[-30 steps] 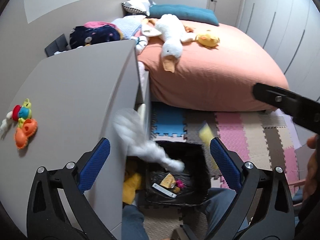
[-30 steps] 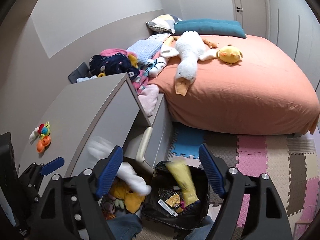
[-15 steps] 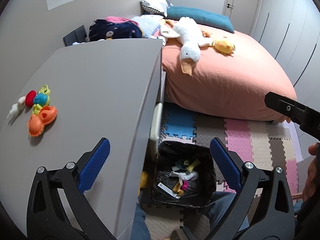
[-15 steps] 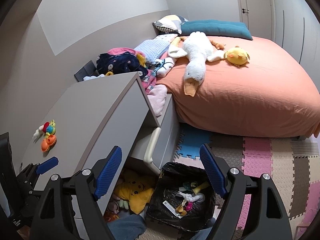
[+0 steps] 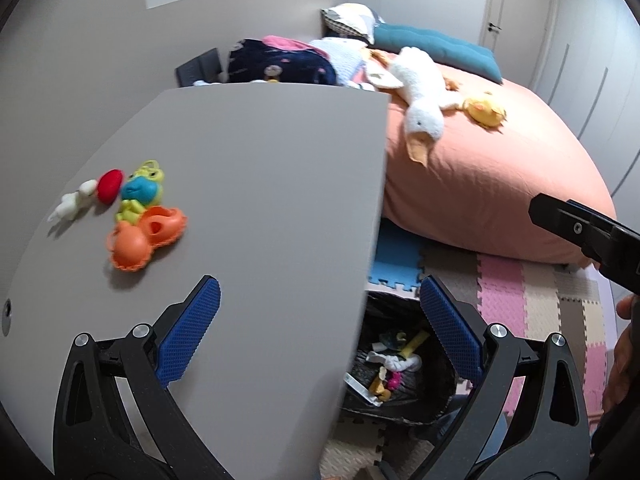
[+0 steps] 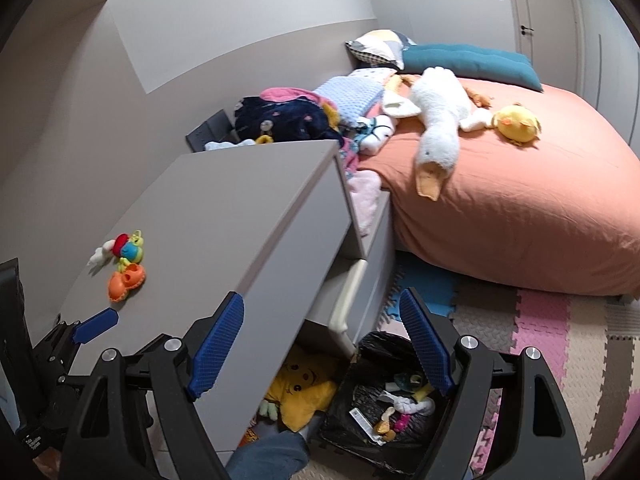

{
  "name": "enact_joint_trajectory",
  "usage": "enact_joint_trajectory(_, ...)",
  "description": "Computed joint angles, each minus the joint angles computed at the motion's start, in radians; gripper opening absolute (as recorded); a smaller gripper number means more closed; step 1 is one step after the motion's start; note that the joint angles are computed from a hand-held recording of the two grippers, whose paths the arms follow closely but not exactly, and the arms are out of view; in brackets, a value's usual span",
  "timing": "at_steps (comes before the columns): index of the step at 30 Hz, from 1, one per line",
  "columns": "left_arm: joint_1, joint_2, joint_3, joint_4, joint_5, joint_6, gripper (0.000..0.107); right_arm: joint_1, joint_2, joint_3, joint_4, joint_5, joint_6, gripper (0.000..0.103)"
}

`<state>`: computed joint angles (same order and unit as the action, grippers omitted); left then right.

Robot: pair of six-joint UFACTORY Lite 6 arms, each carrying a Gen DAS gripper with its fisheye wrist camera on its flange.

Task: Collect trash
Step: 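Move the left gripper to the orange toy and grasp it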

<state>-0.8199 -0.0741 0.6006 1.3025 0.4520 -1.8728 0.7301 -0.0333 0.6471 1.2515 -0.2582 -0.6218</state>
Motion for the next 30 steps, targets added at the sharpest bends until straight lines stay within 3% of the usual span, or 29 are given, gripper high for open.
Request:
enact_joint_trajectory(8,0.152,-0.091,-0.078,0.025,-0.036,0.019,0.097,0.040,0.160,0.170,-0.075,0.011,0.062,0.081)
enact_joint_trajectory(18,0.370,-0.079,-0.095,0.131,-0.105,0.023,0.097,0.054,0.404,0.428,-0.122,0.074,0.081,0.081)
enact_joint_trajectory(25,0.503,0.020,-0.043,0.378,-0.180,-0.152,0.097,0.050,0.527,0.577,-0.086,0.110,0.033,0.081)
enact_joint_trajectory(30,0.555,0.114,0.005,0.550,-0.192,-0.299,0.097,0.044,0.591,0.665,0.036,0.131,-0.105,0.081)
